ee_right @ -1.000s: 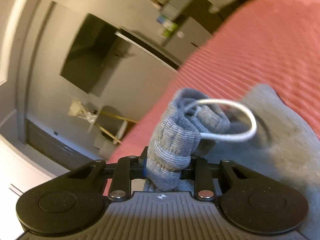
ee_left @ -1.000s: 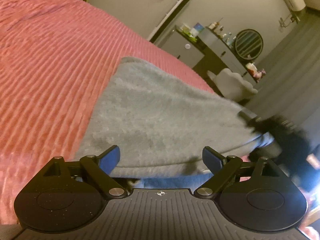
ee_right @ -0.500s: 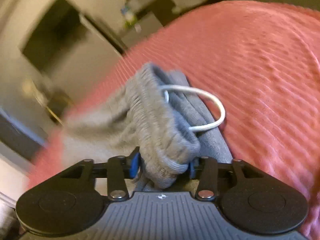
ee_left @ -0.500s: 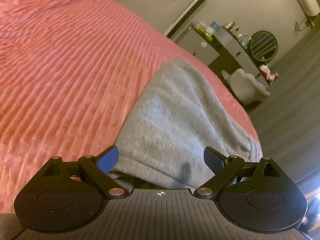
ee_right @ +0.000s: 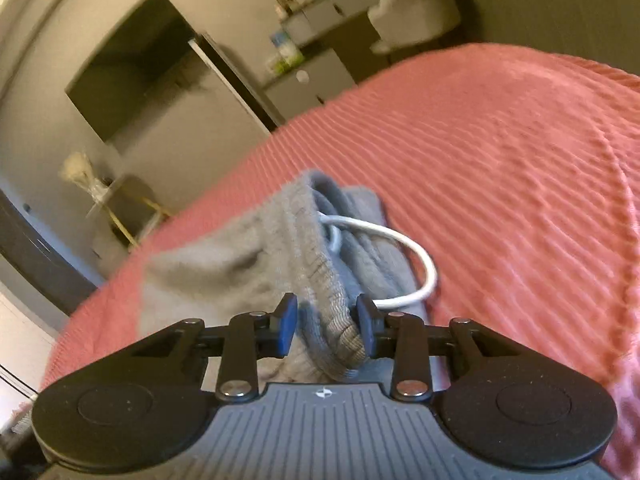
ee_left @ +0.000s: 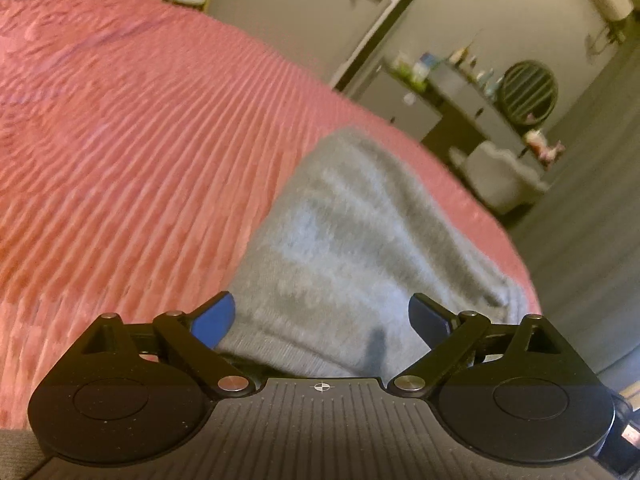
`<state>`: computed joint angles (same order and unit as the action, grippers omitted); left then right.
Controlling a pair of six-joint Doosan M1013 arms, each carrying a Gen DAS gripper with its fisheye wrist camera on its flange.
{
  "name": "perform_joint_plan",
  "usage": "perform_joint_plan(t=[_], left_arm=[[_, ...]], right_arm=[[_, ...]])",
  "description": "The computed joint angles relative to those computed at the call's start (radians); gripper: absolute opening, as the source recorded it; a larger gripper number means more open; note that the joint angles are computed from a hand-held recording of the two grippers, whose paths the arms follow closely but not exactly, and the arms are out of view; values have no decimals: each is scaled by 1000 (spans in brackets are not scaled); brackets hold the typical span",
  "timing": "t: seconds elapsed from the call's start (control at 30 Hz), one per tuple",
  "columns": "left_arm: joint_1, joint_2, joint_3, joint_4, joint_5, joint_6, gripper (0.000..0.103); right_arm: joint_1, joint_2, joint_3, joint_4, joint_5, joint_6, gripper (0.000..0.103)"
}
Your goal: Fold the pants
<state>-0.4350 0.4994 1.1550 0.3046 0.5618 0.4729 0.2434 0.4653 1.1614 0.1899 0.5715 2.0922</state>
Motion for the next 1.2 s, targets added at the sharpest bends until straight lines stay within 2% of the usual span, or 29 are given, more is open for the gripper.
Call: perform_joint_plan(t=[0.07,0.1,0.17,0.3,0.37,0.4,0.47,0.5,0.53,0.6,0.67,0.73,0.77,0.8,0.83,0.9,0.93,1.0,1.03,1.1,1.13,1.2], left_arm=[[-1,-7,17,11,-46,3,97],[-2,-8,19,-2,-63,24,97],[-4,-3,7,-86,-75,129,97],[-19,18,-37,-387,-88,560,97],[-35,39,-74,-479,-55,752,97],[-47,54,-102,-464,-19,808,97],[-73,84,-154,-385,43,897,97],[-85,100,-177,-343,68,936,96],[-93,113,-196,-301,93,949,95],[-102,137,-228,-266,130,984,93],[-106,159,-256,-233,136,964,92],[-100,181,-289,-280,140,976,91],[-97,191,-304,-301,142,980,87],[-96,204,-326,-310,155,977,74],[-95,215,-344,-308,173,972,69],[-86,224,-362,-337,191,968,45],[-78,223,-359,-375,187,972,39],[-65,217,-348,-463,185,981,23],[-63,215,-344,-477,182,970,22],[-63,204,-325,-474,170,955,16],[-65,199,-316,-467,166,958,15],[-73,188,-301,-432,160,958,14]], right_arm=[[-21,-23,53,85,-112,41,36],[-29,-30,68,54,-148,132,37],[-43,-27,67,-15,-136,275,38],[-74,-4,67,167,-61,245,38],[-82,15,58,260,-48,211,37],[-83,20,57,301,-56,184,34],[-80,20,65,357,-99,112,14],[-77,21,59,338,-104,98,12],[-73,19,61,314,-112,98,5],[-72,15,70,341,-137,61,1],[-76,5,100,439,-175,-28,0],[-80,-5,119,557,-203,-138,0],[-79,-12,125,589,-209,-173,0],[-80,-13,126,613,-209,-205,0],[-80,-11,121,591,-204,-196,0],[-76,-8,108,456,-200,-68,4],[-74,-7,98,349,-174,39,5],[-78,-6,91,277,-122,128,7],[-81,-4,93,289,-110,144,8],[-85,4,91,321,-85,154,20],[-85,9,85,311,-68,173,34],[-80,14,80,270,-69,208,38]])
